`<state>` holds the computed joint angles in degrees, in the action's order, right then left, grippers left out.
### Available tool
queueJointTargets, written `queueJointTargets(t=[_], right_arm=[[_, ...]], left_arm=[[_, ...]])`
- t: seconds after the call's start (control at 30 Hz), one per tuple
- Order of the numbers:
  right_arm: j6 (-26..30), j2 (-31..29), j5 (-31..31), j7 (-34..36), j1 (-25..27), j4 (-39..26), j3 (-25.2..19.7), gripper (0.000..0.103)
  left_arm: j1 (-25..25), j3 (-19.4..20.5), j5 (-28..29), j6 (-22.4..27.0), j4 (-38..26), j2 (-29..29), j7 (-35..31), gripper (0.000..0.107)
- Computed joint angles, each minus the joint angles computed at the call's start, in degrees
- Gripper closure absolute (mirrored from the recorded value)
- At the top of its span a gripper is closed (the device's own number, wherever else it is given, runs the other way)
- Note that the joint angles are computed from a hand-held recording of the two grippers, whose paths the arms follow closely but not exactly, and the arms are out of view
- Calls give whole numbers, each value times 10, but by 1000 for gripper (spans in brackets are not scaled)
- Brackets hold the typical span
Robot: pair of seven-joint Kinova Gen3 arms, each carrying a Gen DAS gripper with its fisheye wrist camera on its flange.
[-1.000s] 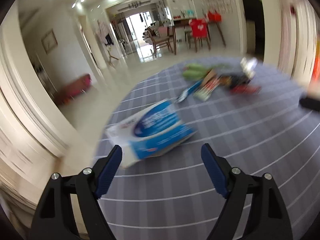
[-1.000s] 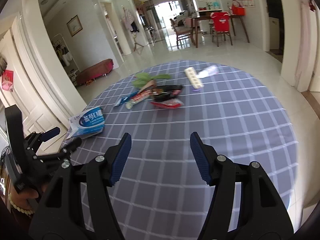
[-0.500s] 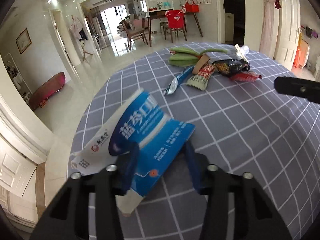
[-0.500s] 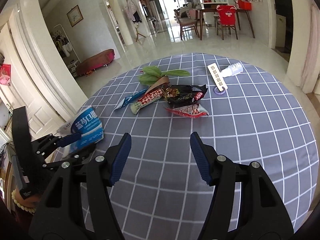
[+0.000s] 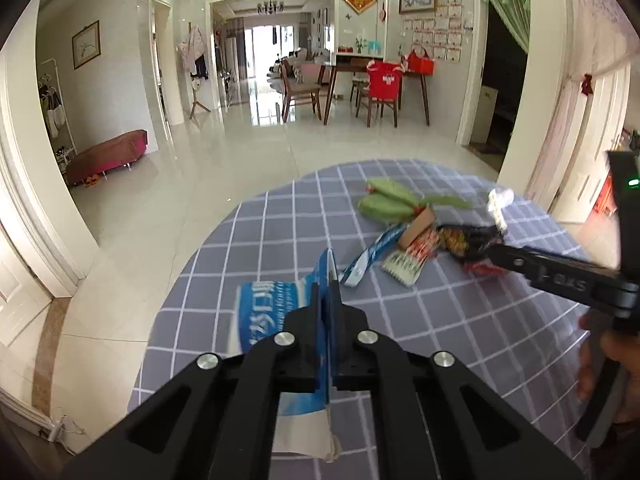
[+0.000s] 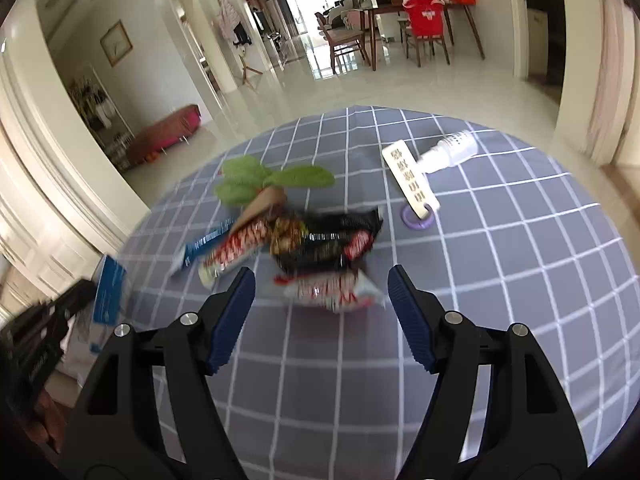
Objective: Collect trash
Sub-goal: 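Grasp the blue-white toothpaste box with the left tool while the right tool grasps the dark snack packet, then carry the box and packet over the blue basin and open both tools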
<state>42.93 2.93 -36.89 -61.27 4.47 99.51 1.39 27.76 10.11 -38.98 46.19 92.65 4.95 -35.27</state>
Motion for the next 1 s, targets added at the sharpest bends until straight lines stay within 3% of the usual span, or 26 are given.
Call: queueJointTargets(t=[0.17, 0.23, 0.3, 0.37, 0.47, 0.67, 1.0], right_arm=[[36, 48, -34, -5, 18, -44, -4, 35], [50, 65, -46, -10, 29, -60, -10, 41], [39, 69, -23, -23, 25, -66, -14, 61], [40, 75, -17, -18, 30, -73, -20, 75], [38, 72, -34, 14, 44, -65, -29, 85], [20, 15, -97, 104, 57, -17, -17, 88], [123, -86, -195, 226, 92, 26, 105, 88]], left_arm=[[0, 2, -4, -22, 0, -4, 15, 106], [5, 3, -17, -18, -7, 2, 27, 106], [8, 2, -21, -22, -11, 3, 32, 106], [11, 1, -20, -22, -17, 8, 33, 106], [20, 1, -21, -19, -29, 15, 33, 106], [44, 5, -30, -1, -48, 12, 41, 106], [113, 45, -79, 47, -101, 12, 75, 106]])
